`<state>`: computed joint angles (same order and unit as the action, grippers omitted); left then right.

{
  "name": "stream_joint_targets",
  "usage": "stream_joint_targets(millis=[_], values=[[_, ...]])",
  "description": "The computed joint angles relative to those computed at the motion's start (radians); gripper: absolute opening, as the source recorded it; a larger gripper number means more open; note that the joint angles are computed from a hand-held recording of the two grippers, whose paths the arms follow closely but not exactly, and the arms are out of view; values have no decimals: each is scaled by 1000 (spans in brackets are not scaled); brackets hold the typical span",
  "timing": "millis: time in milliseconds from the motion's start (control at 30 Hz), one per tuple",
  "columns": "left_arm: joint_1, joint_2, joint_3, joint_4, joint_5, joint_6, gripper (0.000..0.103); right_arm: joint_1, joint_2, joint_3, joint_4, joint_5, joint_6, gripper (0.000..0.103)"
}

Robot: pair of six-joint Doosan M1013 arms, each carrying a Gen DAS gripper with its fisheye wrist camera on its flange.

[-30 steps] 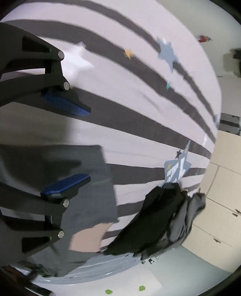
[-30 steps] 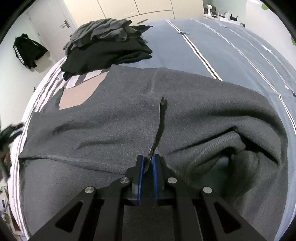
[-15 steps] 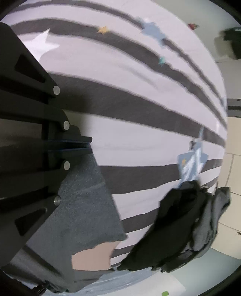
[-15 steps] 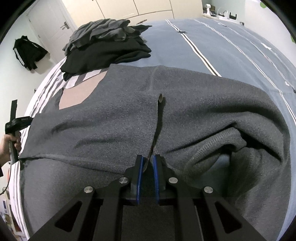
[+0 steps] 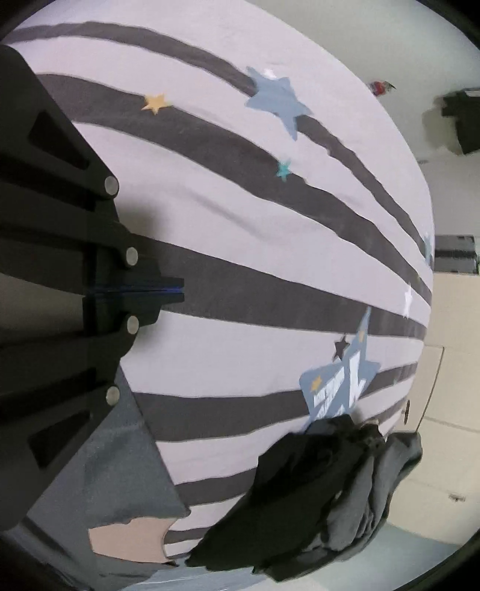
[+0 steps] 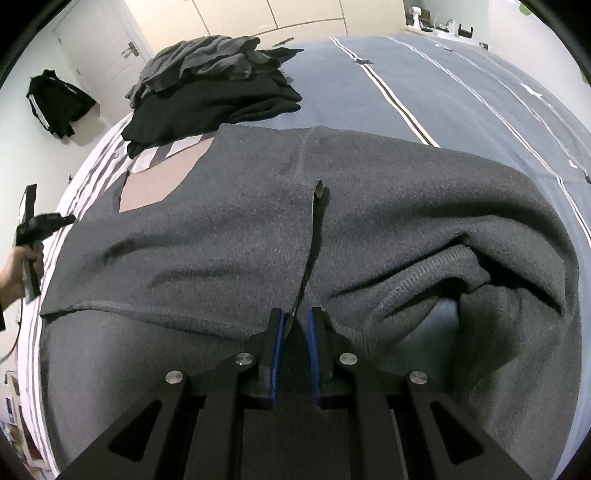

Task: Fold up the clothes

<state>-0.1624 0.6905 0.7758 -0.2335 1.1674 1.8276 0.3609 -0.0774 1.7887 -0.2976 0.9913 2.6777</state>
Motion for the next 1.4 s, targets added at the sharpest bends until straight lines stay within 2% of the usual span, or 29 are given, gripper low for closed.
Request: stream_joint_targets(millis=[133,233,400,567,667,833,900,1100,1133,1200,1233,1267,1400], values=[[6,-46,58,-71,9,79,1,3,-6,3,3,-2,10,14],[17,-103,138,-129,11,114,9,6,-10,2,0,-6,29,17],[44,-220,306,-226,-16,172,14,16,-19,1,-25,-23,73,35],[57,-314,453,-211,-1,204,16,19,-24,-5,-21,-44,88,37],[60,-343,501,-196,-5,209,16,24,-29,-12,-19,-46,80,37],[58,-368,543,-169,-36,206,16,45,-36,-26,-62,7,110,38],[56,-362,537,-164,-41,194,16,34,-37,-20,-39,-20,121,39],[52,-361,539,-155,-57,182,16,9,19,-32,17,-10,105,39],[52,-362,543,-153,-60,185,16,4,25,-31,27,-16,110,38],[52,-365,550,-149,-65,191,16,5,28,-29,17,-25,123,30],[52,-366,552,-147,-67,195,16,11,35,-36,3,1,122,15],[52,-366,554,-145,-66,197,16,16,40,-42,-11,22,123,5],[47,-365,560,-116,-71,198,16,15,14,-23,-23,10,139,2]])
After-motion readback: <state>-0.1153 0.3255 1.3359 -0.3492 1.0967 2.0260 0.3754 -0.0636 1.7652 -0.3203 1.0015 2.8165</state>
